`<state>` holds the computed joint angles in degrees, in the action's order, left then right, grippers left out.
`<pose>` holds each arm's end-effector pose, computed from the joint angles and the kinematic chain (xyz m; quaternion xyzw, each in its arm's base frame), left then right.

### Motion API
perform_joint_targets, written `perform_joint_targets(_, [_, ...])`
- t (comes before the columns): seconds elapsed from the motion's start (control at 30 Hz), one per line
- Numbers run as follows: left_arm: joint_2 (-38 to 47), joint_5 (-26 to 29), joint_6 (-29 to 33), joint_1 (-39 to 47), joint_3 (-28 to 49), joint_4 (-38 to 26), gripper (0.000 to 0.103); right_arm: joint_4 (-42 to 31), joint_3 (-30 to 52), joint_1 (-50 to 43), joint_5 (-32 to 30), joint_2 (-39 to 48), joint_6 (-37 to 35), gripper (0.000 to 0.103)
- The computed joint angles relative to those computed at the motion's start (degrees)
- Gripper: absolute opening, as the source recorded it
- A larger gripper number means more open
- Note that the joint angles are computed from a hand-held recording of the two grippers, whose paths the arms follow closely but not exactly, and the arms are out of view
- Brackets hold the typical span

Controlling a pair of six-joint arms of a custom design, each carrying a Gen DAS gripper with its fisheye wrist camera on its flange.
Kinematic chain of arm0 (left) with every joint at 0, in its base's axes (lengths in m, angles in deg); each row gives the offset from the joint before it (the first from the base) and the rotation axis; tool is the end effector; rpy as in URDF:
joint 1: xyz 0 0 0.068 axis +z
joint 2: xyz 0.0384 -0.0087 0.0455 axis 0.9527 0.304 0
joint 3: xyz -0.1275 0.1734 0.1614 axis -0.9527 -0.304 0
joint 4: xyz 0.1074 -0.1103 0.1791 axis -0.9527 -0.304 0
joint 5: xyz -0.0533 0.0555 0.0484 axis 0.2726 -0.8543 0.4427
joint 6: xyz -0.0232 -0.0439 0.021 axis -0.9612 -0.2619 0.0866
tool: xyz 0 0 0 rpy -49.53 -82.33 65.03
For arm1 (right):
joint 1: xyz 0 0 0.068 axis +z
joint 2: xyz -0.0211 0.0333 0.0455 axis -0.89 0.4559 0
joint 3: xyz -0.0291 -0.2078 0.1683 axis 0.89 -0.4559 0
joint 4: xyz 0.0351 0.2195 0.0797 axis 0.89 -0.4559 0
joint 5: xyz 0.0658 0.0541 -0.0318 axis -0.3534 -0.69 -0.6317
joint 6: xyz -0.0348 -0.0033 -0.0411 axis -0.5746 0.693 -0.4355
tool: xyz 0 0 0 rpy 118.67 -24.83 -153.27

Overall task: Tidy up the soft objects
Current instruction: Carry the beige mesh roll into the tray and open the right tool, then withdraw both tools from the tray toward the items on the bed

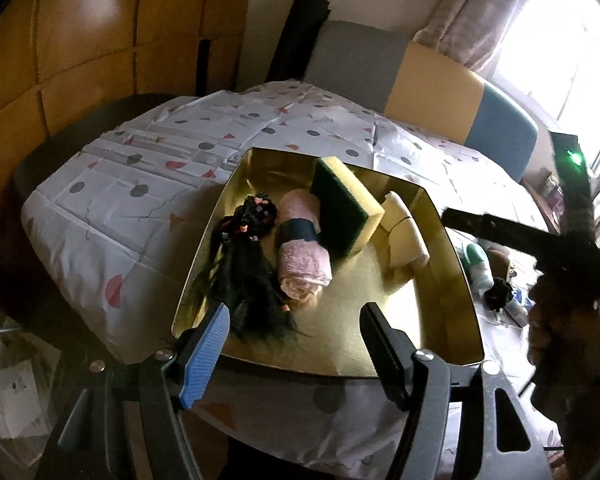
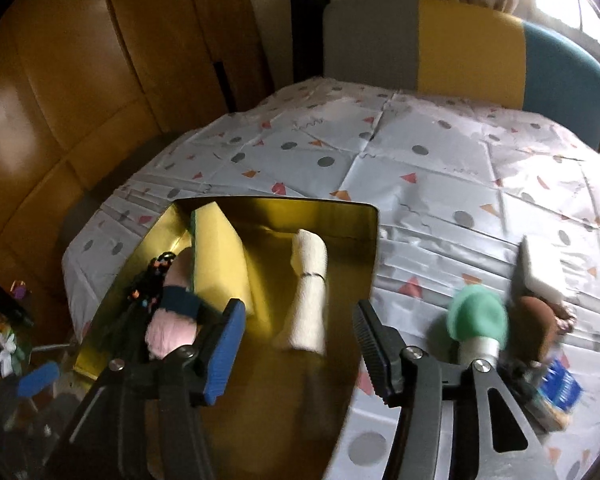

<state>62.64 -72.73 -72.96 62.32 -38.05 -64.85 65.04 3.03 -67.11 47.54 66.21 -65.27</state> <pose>0.2854 -0.0575 0.1178 0.0883 0.9291 -0.1358 0.3325 0.3317 -0.0193 0.1277 0.0670 0.9321 0.0764 0.3478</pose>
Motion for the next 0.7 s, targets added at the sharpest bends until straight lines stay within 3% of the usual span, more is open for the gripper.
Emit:
perform_joint_targets(0.4, [-2.66,-1.83,0.73,-4.51,-1.65,-0.78,0.068,5.18,-15.14,-10.69,-3.95,-10.75,-4.90,0.061])
perform_joint_targets(0.7, [-3.68,-3.90,1.32,-8.84,-1.70,-2.06,0.068,5.51,-18.66,-23.32,-6.63,-12.91,-11.28,0.070])
